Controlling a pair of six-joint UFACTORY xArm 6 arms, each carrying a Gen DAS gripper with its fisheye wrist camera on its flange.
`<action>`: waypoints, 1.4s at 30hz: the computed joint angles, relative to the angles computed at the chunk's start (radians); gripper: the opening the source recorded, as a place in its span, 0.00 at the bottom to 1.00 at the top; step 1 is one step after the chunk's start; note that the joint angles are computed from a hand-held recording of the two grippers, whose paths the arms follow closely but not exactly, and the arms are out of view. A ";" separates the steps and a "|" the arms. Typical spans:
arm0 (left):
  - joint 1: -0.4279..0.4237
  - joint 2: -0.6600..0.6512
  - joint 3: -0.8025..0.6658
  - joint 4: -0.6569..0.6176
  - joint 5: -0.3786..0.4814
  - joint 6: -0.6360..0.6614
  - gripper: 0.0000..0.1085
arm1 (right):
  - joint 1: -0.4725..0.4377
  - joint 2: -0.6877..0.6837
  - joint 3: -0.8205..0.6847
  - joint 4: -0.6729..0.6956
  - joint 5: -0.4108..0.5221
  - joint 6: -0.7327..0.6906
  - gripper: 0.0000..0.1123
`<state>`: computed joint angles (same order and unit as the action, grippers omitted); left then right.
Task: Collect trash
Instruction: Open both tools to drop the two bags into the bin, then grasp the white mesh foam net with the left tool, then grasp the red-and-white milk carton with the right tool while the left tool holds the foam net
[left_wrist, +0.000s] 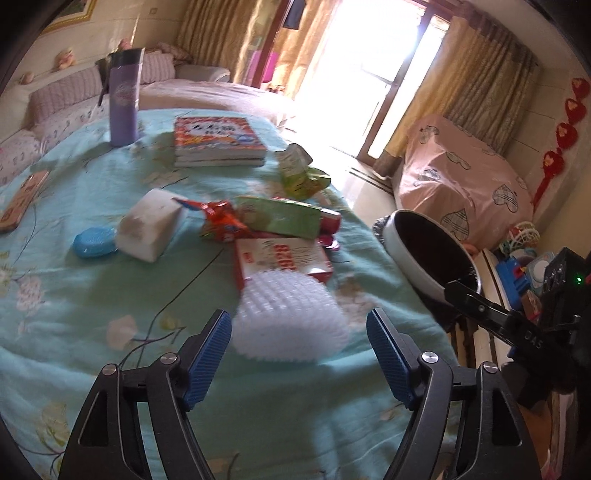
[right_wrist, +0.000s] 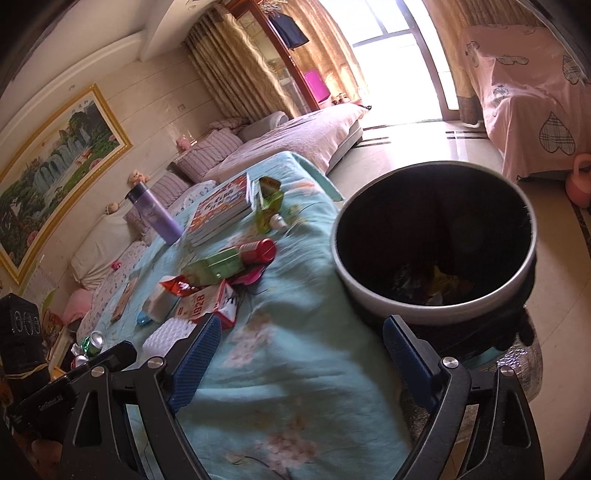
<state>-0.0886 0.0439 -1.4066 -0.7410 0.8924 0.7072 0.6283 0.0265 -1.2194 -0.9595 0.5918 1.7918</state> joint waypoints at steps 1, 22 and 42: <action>0.002 0.013 -0.012 0.005 0.005 -0.011 0.70 | 0.001 0.012 -0.011 0.008 -0.004 -0.009 0.81; 0.145 0.067 -0.050 -0.032 0.061 0.023 0.12 | 0.025 0.358 -0.398 0.272 -0.037 -0.365 0.81; 0.175 0.099 -0.074 -0.056 0.077 0.030 0.09 | 0.055 0.667 -0.875 0.354 0.289 -0.622 0.80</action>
